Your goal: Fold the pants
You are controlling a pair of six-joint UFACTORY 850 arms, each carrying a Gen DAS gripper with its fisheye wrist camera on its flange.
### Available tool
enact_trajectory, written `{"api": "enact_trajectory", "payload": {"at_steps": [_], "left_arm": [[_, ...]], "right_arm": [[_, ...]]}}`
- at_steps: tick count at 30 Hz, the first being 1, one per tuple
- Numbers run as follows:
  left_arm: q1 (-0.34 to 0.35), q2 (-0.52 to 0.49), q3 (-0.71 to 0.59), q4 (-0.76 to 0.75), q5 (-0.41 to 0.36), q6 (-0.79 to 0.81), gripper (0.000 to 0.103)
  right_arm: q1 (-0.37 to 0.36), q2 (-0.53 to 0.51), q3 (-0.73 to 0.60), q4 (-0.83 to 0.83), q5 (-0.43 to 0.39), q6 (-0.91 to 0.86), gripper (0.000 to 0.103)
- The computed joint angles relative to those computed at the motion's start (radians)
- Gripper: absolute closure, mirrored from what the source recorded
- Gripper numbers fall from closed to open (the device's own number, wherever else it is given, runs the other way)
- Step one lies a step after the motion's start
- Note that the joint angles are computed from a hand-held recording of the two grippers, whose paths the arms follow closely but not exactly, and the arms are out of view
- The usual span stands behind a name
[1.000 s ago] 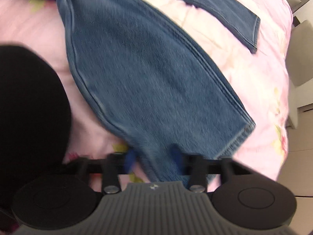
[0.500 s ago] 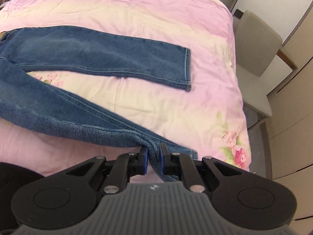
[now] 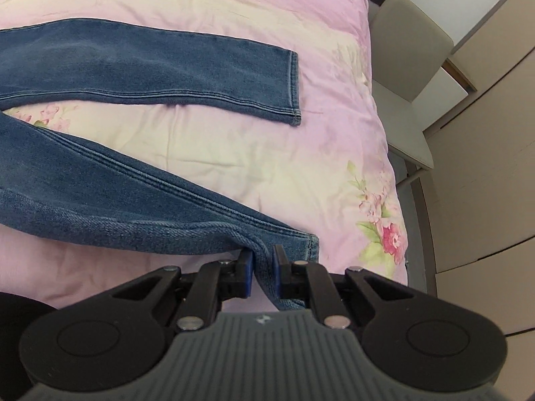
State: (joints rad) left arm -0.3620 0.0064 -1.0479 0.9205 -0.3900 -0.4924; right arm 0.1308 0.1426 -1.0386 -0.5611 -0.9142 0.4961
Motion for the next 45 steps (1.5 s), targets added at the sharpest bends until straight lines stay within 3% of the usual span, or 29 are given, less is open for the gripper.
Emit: {"api": "enact_trajectory", "payload": {"at_steps": [5, 10, 13, 19, 22, 26, 32, 35, 41, 43, 45], "left_arm": [[-0.008, 0.003, -0.046, 0.029, 0.003, -0.156, 0.071], [0.031, -0.033, -0.151, -0.175, 0.016, -0.064, 0.072], [0.031, -0.098, -0.249, -0.157, -0.001, -0.107, 0.072], [0.004, -0.278, -0.456, -0.062, -0.084, -0.183, 0.072], [0.005, -0.376, -0.566, -0.082, -0.12, -0.085, 0.072], [0.028, -0.532, -0.759, -0.288, -0.21, 0.164, 0.073], [0.053, -0.788, -1.09, -0.486, -0.441, 0.432, 0.072], [0.05, -0.846, -1.142, -0.482, -0.481, 0.466, 0.072], [0.06, -0.848, -1.132, -0.499, -0.495, 0.484, 0.072], [0.06, -0.842, -1.126, -0.503, -0.498, 0.485, 0.072], [0.058, -0.823, -1.094, -0.485, -0.486, 0.467, 0.072]], "right_arm": [[0.026, 0.015, -0.049, -0.064, -0.029, 0.078, 0.097], [0.005, 0.0, -0.188, -0.082, -0.016, 0.068, 0.097], [-0.024, -0.085, -0.297, -0.091, -0.011, 0.072, 0.097], [-0.038, -0.358, -0.525, -0.194, -0.047, 0.063, 0.098], [-0.049, -0.499, -0.653, -0.222, -0.066, 0.03, 0.098], [-0.059, -0.673, -0.808, -0.248, -0.092, -0.04, 0.098], [-0.089, -0.895, -1.019, -0.321, -0.156, -0.071, 0.103], [-0.122, -0.966, -1.108, -0.233, -0.158, -0.119, 0.103], [-0.17, -0.996, -1.124, -0.042, -0.051, -0.207, 0.103], [-0.19, -1.004, -1.134, -0.006, -0.041, -0.18, 0.091], [-0.207, -0.987, -1.105, 0.012, -0.019, -0.111, 0.069]]}}
